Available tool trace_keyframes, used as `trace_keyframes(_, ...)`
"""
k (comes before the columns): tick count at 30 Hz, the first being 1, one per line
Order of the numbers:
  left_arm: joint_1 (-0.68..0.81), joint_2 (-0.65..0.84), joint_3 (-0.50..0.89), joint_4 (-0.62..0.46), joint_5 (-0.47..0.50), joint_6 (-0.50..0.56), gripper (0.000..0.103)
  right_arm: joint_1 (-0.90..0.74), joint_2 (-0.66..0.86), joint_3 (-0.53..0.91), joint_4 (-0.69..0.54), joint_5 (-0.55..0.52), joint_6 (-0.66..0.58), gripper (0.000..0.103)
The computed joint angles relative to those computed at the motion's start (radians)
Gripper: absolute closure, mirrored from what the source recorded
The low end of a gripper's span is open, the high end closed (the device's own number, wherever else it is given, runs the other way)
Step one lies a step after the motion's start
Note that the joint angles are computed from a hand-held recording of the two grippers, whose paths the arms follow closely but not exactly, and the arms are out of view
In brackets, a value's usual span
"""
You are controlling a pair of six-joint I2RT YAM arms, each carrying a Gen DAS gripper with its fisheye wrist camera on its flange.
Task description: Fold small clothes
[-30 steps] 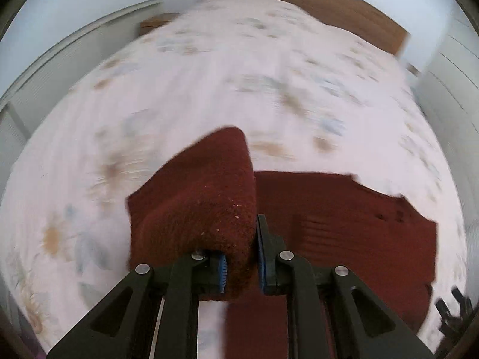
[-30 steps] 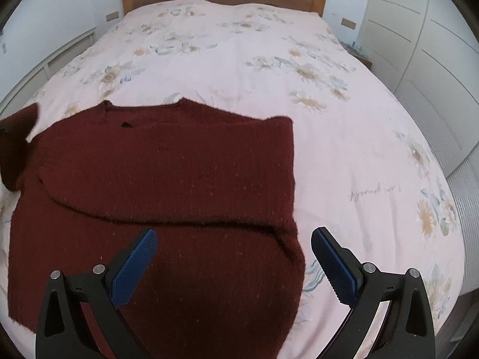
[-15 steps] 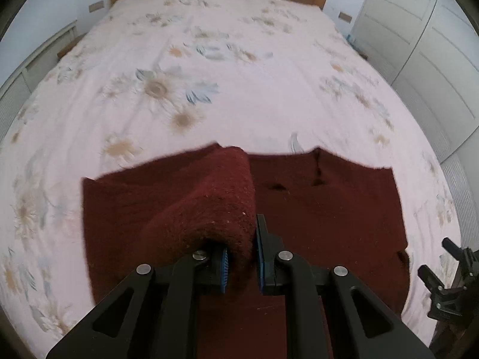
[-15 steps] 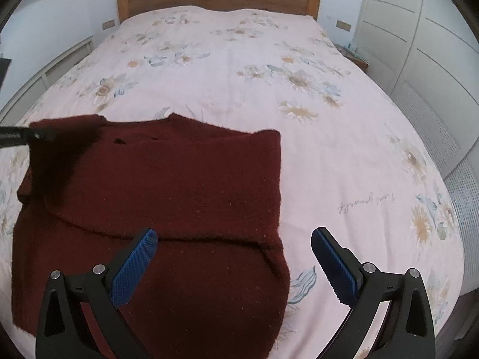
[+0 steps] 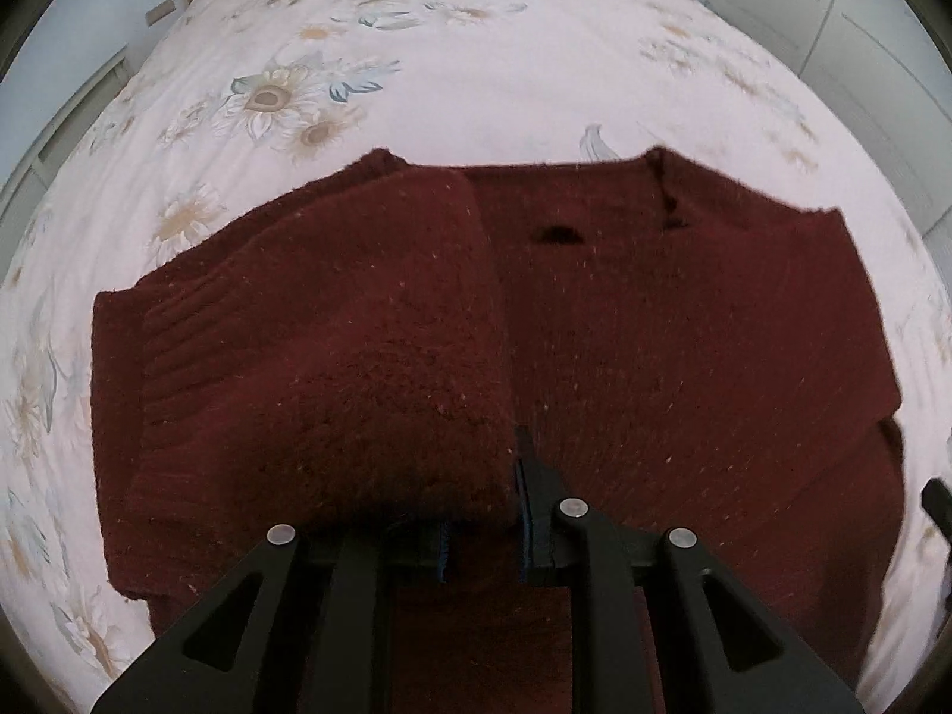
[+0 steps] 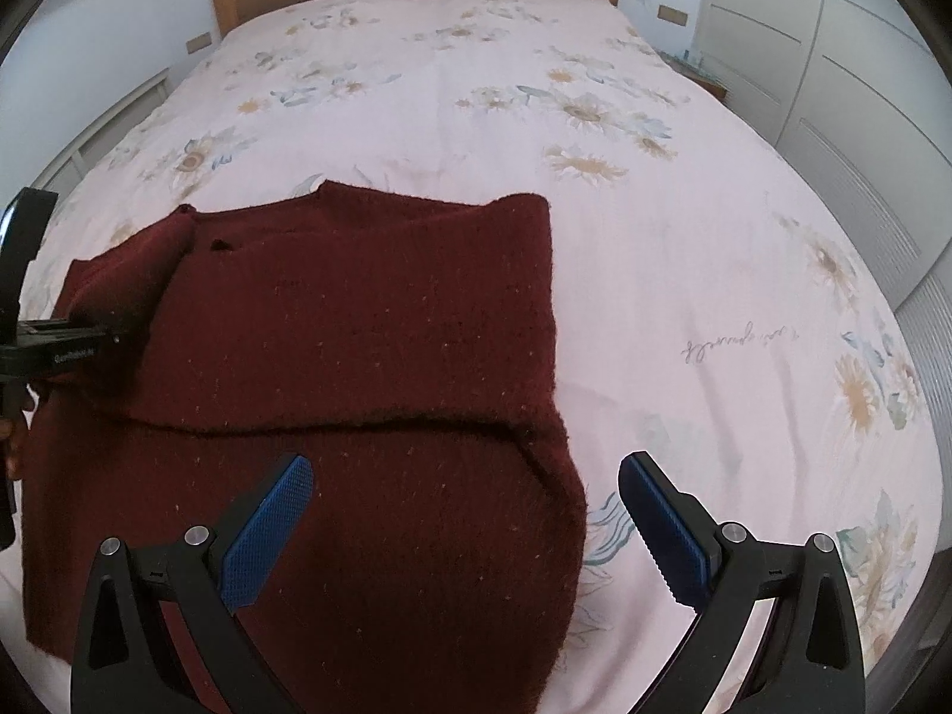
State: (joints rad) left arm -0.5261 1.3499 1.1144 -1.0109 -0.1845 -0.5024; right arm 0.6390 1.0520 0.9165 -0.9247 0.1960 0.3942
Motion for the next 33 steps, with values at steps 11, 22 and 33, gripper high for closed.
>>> trace_keyframes(11,-0.018,0.011,-0.02,-0.028,0.053,0.0,0.008,-0.007,-0.023,-0.019,-0.004,-0.007,-0.003,0.0)
trace_keyframes(22,0.069,-0.2,-0.089,-0.13,0.114,0.056,0.002,-0.019,-0.061,-0.031,-0.019,-0.025,-0.01,0.0)
trace_keyframes(33,0.467,-0.388,-0.11,-0.251,0.118,0.345,0.002,0.047,-0.026,-0.014,-0.015,-0.012,0.019,0.0)
